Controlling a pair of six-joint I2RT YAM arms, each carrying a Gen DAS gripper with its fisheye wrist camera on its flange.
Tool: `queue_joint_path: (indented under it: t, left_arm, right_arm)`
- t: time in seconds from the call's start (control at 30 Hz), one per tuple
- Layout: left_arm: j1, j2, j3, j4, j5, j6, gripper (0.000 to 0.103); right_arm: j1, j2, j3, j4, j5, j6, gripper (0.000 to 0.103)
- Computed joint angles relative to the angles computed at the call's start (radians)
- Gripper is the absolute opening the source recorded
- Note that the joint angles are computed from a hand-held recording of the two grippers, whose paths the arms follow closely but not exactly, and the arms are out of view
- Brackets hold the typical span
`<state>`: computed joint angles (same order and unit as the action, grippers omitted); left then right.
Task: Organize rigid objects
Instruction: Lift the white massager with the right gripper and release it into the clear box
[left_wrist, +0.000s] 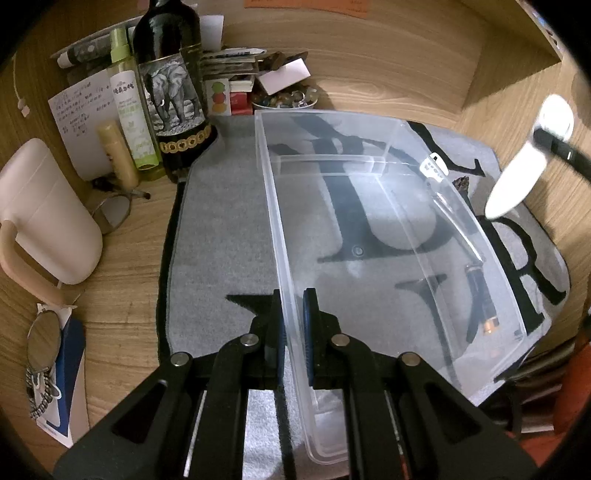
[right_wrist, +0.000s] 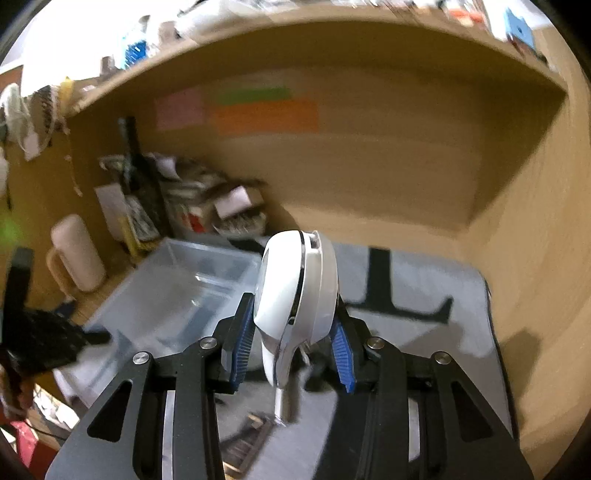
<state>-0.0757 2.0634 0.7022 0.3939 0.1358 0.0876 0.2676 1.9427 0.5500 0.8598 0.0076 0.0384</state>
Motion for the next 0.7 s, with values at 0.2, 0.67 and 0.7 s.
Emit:
queue_joint_path:
  t: [0.2,0.67,0.7]
  left_arm:
    - [-0.003,-0.001,-0.001,0.002,-0.003,0.001,0.008]
    - [-0.001,0.000,0.000,0.002,-0.001,0.006,0.008]
    - [-0.001,0.000,0.000,0.002,-0.001,0.006,0.008]
  right_arm:
    - [0.093,-0.068,0.024,-0.034,0.010,-0.021,0.036]
    - [0.218,0.150,0.325,-0.292,-0.103,-0.046,0.036]
    - [0.221,0.177,0.361,-0.322,-0.108,-0.049,0.036]
